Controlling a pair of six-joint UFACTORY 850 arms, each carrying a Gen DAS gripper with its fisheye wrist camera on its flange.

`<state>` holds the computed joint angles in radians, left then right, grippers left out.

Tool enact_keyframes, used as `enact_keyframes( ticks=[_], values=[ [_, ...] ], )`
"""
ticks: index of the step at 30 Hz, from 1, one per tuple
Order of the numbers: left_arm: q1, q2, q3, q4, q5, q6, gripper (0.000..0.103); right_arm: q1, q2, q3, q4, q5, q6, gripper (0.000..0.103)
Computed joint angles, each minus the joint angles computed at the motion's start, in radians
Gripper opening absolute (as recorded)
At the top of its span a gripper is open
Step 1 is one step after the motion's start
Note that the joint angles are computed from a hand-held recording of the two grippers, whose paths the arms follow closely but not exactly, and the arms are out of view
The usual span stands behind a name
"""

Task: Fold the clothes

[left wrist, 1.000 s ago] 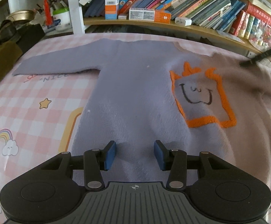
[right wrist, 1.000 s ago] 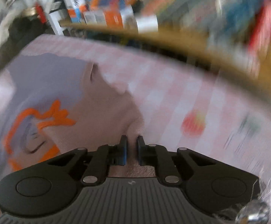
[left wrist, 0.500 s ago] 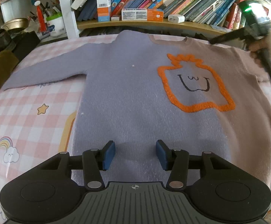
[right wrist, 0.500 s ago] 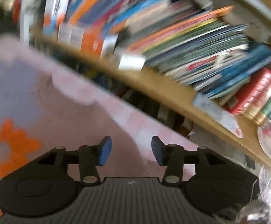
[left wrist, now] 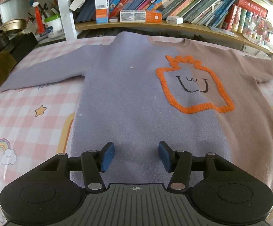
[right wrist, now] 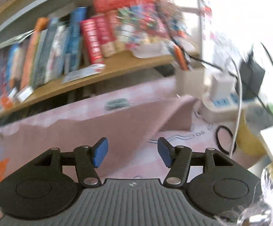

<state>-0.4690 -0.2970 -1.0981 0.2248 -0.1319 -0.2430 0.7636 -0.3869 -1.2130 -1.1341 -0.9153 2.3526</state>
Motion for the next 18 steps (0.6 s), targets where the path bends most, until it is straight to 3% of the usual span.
enact_keyframes(
  ticks=[3, 5, 6, 9, 10, 12, 14, 16, 17, 18],
  values=[
    [-0.001, 0.0, 0.0, 0.004, 0.001, 0.007, 0.053, -0.035, -0.01, 0.017, -0.042, 0.041, 0.103, 0.055],
    [0.0, 0.001, 0.004, -0.006, 0.007, 0.022, 0.053, -0.048, -0.02, 0.012, -0.065, 0.043, 0.187, 0.013],
    [0.0, 0.003, 0.006, -0.013, 0.011, 0.03, 0.053, -0.046, -0.03, -0.005, -0.073, 0.026, 0.203, 0.008],
    [-0.002, 0.006, 0.01, 0.016, 0.01, -0.006, 0.053, 0.003, -0.089, -0.122, -0.138, -0.077, 0.068, 0.008],
    [-0.003, 0.006, 0.01, 0.038, 0.01, -0.031, 0.053, 0.021, -0.111, -0.163, -0.181, -0.063, -0.011, 0.008],
    [-0.005, 0.003, 0.006, 0.067, 0.007, -0.067, 0.054, 0.045, -0.152, -0.243, -0.248, 0.049, -0.151, 0.008],
    [-0.007, -0.002, -0.002, 0.065, 0.002, -0.068, 0.054, 0.045, -0.199, -0.33, -0.204, 0.24, -0.295, 0.012],
    [-0.006, -0.004, -0.006, 0.031, -0.002, -0.029, 0.054, 0.041, -0.248, -0.409, -0.07, 0.403, -0.446, 0.03],
    [-0.005, -0.005, -0.007, 0.012, -0.004, -0.007, 0.054, 0.043, -0.266, -0.436, -0.002, 0.451, -0.521, 0.041],
    [-0.004, -0.005, -0.008, -0.004, -0.005, 0.012, 0.054, 0.048, -0.271, -0.447, 0.035, 0.468, -0.576, 0.046]
  ],
)
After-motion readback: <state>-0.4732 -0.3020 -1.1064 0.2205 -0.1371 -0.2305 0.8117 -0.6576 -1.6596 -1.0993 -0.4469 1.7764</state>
